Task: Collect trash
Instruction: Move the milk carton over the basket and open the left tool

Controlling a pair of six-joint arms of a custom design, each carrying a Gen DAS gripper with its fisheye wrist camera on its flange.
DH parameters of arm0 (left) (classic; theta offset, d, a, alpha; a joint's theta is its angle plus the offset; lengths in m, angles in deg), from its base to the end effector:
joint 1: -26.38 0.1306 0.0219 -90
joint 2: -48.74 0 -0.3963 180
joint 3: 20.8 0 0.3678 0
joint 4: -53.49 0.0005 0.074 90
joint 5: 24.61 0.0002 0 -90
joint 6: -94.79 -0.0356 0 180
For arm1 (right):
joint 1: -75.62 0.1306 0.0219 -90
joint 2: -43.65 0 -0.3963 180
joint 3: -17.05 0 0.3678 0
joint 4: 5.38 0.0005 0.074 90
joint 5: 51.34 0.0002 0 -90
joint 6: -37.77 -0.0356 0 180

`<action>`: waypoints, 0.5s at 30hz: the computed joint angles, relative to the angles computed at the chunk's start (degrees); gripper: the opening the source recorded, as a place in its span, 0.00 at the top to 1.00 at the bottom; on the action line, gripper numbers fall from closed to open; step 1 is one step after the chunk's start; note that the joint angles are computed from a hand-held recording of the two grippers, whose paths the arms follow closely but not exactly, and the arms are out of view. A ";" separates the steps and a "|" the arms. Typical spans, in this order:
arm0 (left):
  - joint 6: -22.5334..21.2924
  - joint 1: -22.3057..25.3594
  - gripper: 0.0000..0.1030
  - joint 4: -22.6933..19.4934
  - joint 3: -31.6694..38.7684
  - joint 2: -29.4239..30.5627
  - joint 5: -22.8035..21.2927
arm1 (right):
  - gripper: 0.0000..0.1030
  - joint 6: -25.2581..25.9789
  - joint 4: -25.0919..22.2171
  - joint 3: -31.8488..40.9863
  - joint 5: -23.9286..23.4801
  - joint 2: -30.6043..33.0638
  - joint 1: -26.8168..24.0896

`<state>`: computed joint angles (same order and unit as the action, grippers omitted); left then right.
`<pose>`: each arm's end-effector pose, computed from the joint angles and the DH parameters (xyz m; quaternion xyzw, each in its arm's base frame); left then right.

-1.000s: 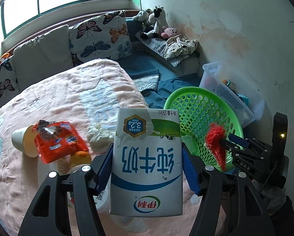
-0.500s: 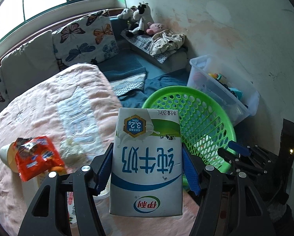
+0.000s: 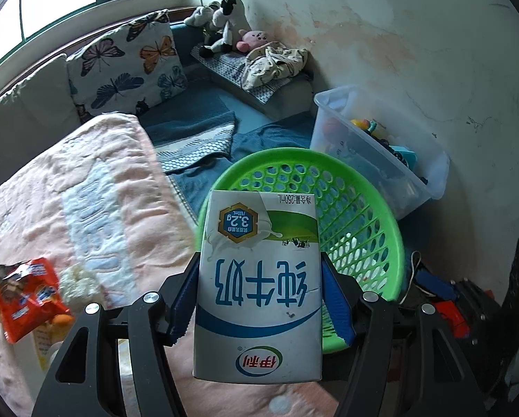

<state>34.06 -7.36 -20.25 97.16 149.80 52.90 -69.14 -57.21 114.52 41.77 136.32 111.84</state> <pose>0.4274 -0.2768 0.5353 0.0061 0.9532 -0.0593 0.2963 0.3898 0.2825 0.4770 -0.1462 0.9187 0.1411 0.3388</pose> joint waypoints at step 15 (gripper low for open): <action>0.04 -0.62 0.39 0.75 2.38 5.11 2.60 | 0.20 -0.76 0.83 -3.31 1.03 -3.23 0.10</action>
